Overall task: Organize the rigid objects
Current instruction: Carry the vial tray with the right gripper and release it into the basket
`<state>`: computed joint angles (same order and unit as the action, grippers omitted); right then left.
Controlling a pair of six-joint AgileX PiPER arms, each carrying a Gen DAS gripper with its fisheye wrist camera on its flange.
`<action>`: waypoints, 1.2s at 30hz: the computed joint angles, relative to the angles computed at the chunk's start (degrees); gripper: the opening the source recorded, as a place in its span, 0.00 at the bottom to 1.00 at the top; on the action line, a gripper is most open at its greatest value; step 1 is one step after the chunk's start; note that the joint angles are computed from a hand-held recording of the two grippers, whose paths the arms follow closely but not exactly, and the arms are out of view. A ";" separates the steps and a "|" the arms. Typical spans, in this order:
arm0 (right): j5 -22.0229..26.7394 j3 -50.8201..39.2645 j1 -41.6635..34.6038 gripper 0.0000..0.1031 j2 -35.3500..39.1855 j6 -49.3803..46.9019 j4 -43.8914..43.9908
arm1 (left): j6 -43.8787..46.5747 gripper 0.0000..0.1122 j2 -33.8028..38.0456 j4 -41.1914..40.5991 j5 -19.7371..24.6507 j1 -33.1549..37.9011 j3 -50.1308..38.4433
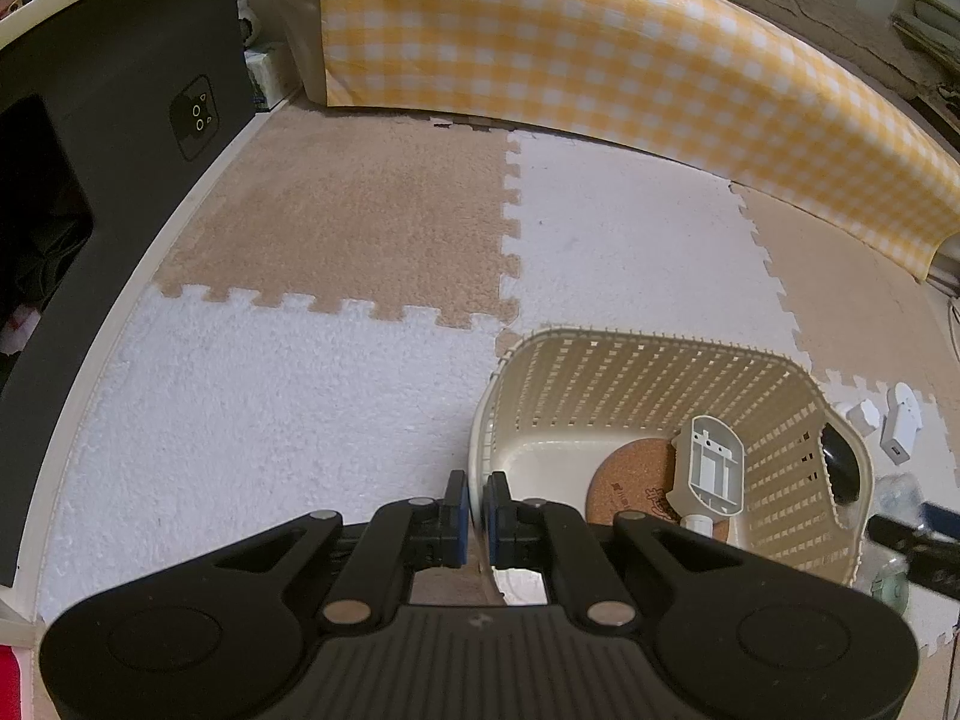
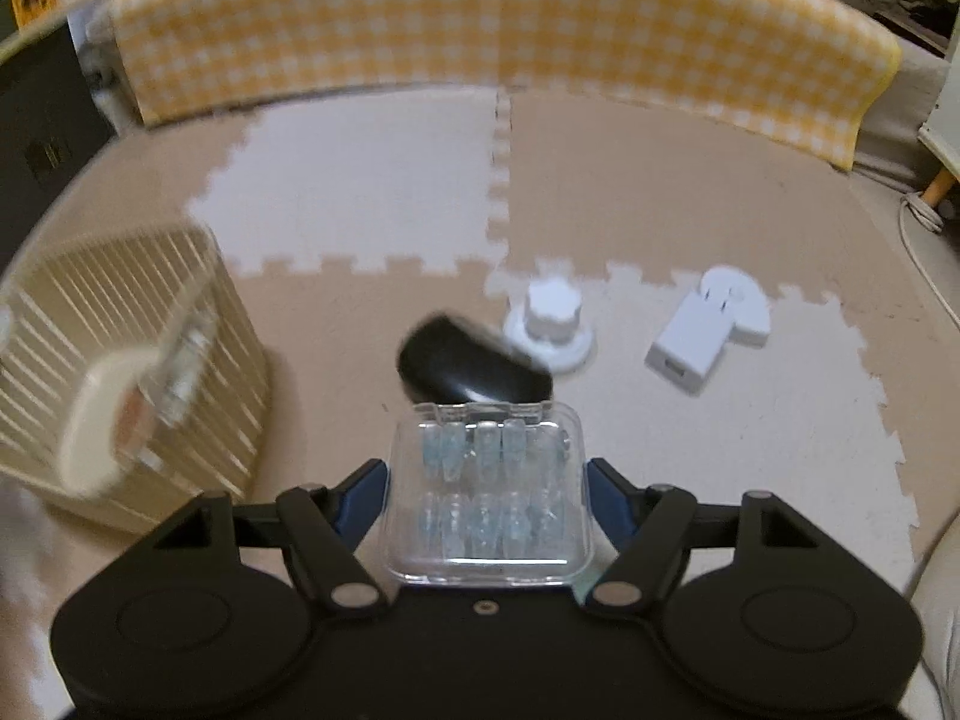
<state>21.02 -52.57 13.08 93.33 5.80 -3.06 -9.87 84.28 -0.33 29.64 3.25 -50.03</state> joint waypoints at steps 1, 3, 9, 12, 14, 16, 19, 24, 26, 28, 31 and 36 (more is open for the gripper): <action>0.53 -0.30 0.19 0.71 -1.07 -0.10 0.54 | 0.00 0.05 0.07 -0.09 0.02 -0.05 -0.07; 1.39 -0.89 0.55 0.71 -3.01 -0.47 1.56 | 0.33 0.05 0.07 -0.54 0.06 0.07 -0.08; 2.50 -3.79 3.57 0.71 -7.32 -4.21 8.79 | 1.59 0.05 0.01 -1.82 0.20 0.50 -0.09; 2.67 -5.85 6.46 0.71 -6.79 -4.37 11.43 | 2.98 0.04 0.03 -2.89 0.44 0.90 -0.20; 2.66 -7.50 8.82 0.71 -5.14 -3.36 12.18 | 3.48 0.04 0.10 -3.38 0.54 1.11 -0.31; 2.96 -9.39 11.51 0.71 -3.06 -1.14 11.37 | 3.94 0.04 0.08 -3.92 0.61 1.29 -0.32; 3.25 -12.00 15.36 0.71 0.39 1.47 10.05 | 5.36 0.04 0.06 -5.59 0.77 1.80 -0.35; 3.59 -14.64 20.02 0.71 5.92 5.44 7.81 | 10.39 0.04 -0.01 -10.99 1.47 3.64 -0.45; 3.61 -15.21 21.12 0.71 7.69 6.34 7.71 | 10.83 0.03 0.03 -11.48 1.51 3.77 -0.47; 3.60 -15.78 22.29 0.71 9.43 9.44 5.13 | 11.59 0.03 0.31 -12.41 1.77 4.29 -0.68; 3.67 -16.31 22.66 0.71 11.51 7.94 7.09 | 12.77 0.03 0.35 -13.70 2.06 4.75 -0.79; 4.38 -17.64 23.79 0.71 13.98 8.28 6.40 | 14.22 0.03 0.54 -15.28 2.31 5.46 -0.94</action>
<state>25.40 -70.21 36.87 107.31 14.09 3.33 4.35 84.82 -15.61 31.96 8.70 -50.97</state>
